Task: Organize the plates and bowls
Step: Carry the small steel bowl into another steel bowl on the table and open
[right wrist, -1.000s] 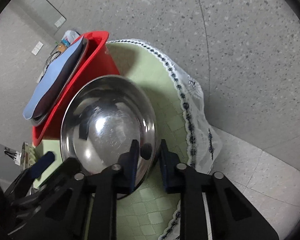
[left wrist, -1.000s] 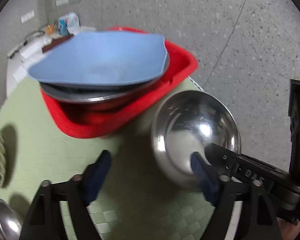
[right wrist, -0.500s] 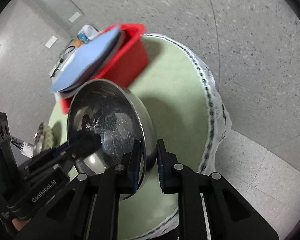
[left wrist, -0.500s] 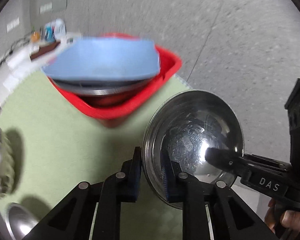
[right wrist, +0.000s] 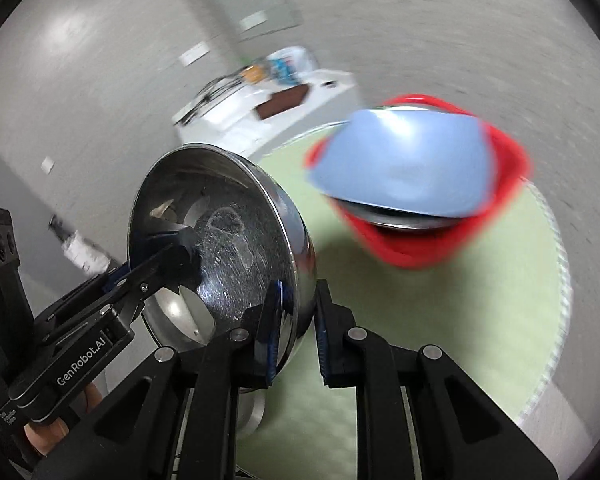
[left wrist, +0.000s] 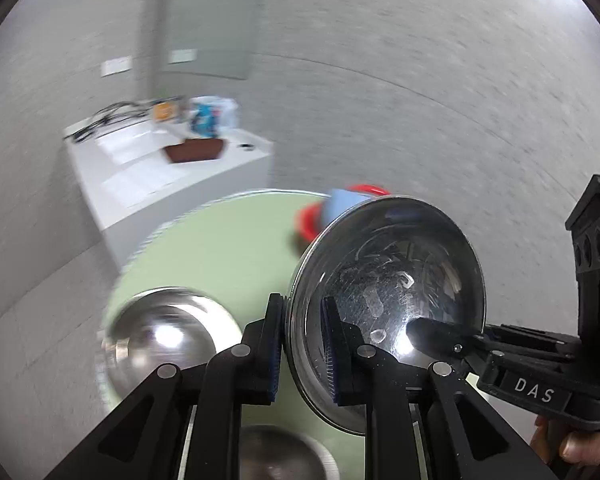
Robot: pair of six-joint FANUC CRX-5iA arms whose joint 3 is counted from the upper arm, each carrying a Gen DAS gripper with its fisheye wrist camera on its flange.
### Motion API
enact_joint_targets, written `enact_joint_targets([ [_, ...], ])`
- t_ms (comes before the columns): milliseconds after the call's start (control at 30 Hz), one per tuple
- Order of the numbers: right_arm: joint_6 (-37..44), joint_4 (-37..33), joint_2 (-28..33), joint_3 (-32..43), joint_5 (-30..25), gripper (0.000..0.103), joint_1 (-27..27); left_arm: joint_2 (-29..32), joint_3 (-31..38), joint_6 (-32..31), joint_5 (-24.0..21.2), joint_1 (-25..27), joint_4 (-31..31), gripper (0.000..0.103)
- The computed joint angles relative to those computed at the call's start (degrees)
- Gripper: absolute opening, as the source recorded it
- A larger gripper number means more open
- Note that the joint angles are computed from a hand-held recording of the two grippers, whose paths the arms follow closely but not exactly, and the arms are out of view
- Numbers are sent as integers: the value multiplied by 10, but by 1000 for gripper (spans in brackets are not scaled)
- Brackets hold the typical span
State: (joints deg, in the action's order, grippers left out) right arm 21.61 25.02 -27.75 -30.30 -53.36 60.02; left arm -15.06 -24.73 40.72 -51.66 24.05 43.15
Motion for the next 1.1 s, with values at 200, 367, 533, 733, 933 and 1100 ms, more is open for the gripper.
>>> enact_joint_targets([
  [200,58,-47,124,77,45,15,2,24,20,25,-8,62,-34,14],
  [367,96,-88,195,121,48,15,0,58,45,64,-10,65,-82,14],
  [533,99,-96,237,144,27,15,1,110,94,99,-28,51,-120,14],
  [733,90,-104,261,154,16,15,-3,155,126,97,-32,47,-139,14],
  [933,70,-98,276,159,7,15,1,188,148,103,-30,39,-156,14],
  [1100,61,-91,295,176,-5,17,3,203,157,92,-26,37,-152,15],
])
